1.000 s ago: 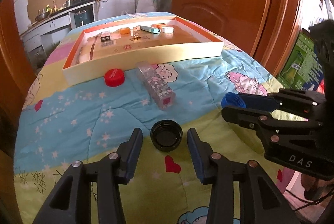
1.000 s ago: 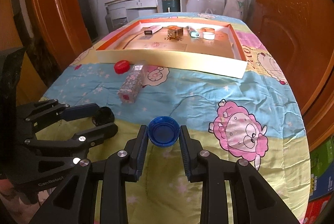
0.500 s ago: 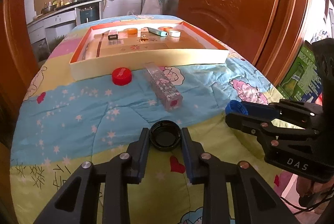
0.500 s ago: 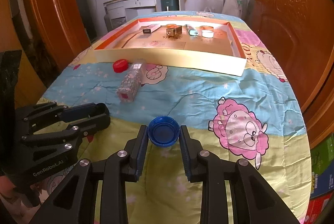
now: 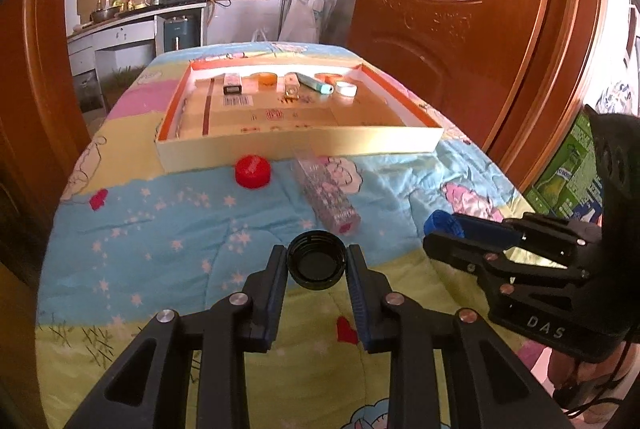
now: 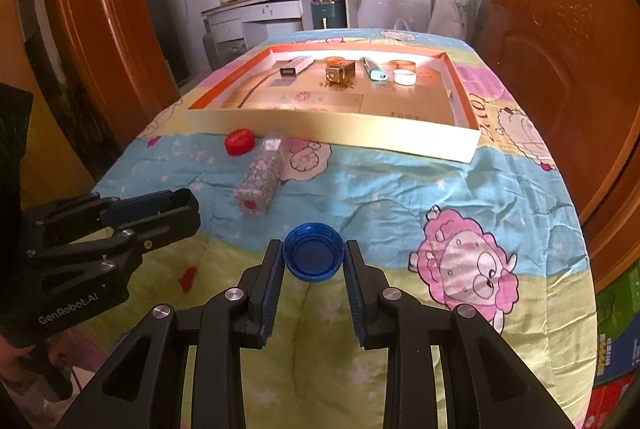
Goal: Organize rigid objects
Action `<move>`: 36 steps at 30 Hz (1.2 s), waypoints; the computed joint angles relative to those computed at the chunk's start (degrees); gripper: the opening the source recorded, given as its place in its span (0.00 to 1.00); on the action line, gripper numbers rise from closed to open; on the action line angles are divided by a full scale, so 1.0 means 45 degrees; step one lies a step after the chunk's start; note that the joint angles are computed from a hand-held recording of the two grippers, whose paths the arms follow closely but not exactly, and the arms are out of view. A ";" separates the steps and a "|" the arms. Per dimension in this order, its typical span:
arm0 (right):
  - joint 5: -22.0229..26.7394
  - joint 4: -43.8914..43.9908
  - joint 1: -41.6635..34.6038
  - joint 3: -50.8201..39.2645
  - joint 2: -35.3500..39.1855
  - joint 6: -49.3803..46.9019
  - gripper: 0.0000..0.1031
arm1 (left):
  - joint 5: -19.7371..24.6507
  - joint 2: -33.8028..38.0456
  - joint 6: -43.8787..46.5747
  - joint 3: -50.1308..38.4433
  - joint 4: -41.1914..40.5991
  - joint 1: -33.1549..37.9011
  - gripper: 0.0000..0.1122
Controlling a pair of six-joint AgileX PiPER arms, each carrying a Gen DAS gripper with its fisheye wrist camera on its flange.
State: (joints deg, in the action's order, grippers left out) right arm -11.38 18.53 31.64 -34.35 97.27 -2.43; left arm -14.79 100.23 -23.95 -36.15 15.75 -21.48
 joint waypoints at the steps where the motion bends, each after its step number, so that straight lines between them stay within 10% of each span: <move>1: 0.0058 -0.0014 0.0000 -0.0068 -0.0037 0.0011 0.30 | 0.0071 -0.0086 -0.0235 -0.0066 0.0242 0.0060 0.27; 15: 0.0873 -0.0279 -0.0459 -0.1053 -0.0209 -0.0038 0.30 | 0.0947 -0.0258 -0.3488 -0.1480 0.3479 0.0602 0.27; 36: 0.1666 -1.0054 -0.1470 -0.2788 0.0490 0.9202 0.30 | 0.1425 0.0824 -1.2319 -0.4038 1.2292 0.1488 0.27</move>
State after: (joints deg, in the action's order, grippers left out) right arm -3.89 -26.72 25.03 -46.89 99.48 38.98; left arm -8.38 103.94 -79.38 -54.32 71.07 -14.79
